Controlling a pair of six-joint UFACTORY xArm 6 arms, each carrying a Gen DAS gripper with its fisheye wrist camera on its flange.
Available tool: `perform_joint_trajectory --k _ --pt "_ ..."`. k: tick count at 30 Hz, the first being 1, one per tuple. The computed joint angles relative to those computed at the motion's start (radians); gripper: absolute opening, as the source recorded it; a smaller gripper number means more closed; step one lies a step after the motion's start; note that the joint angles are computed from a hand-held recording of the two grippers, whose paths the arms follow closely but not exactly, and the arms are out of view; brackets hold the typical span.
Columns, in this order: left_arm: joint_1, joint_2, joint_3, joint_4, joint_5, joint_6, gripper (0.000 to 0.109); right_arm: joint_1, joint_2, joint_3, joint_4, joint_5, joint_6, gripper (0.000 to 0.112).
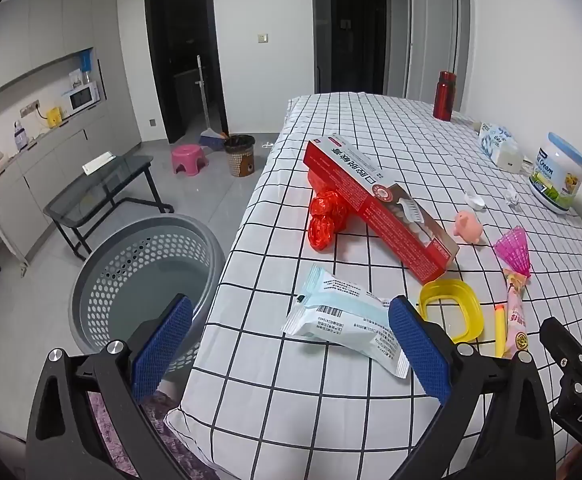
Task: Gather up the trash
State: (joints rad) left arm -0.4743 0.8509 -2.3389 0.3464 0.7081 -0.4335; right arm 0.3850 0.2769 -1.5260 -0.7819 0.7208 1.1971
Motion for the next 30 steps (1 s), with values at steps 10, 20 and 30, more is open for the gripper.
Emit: perform_joint_trajectory --k 10,20,30 --pt "-0.005 -0.023 0.031 0.005 -0.007 0.000 0.097 0.016 0.011 -0.027 0.007 0.022 -0.010 0.095" --pt "-0.008 -0.048 0.070 0.005 -0.025 0.000 0.097 0.020 -0.004 -0.017 0.001 0.006 -0.012 0.095" --pt "-0.009 -0.083 0.126 0.020 -0.056 -0.017 0.097 0.027 -0.006 -0.024 0.003 0.005 -0.021 0.095"
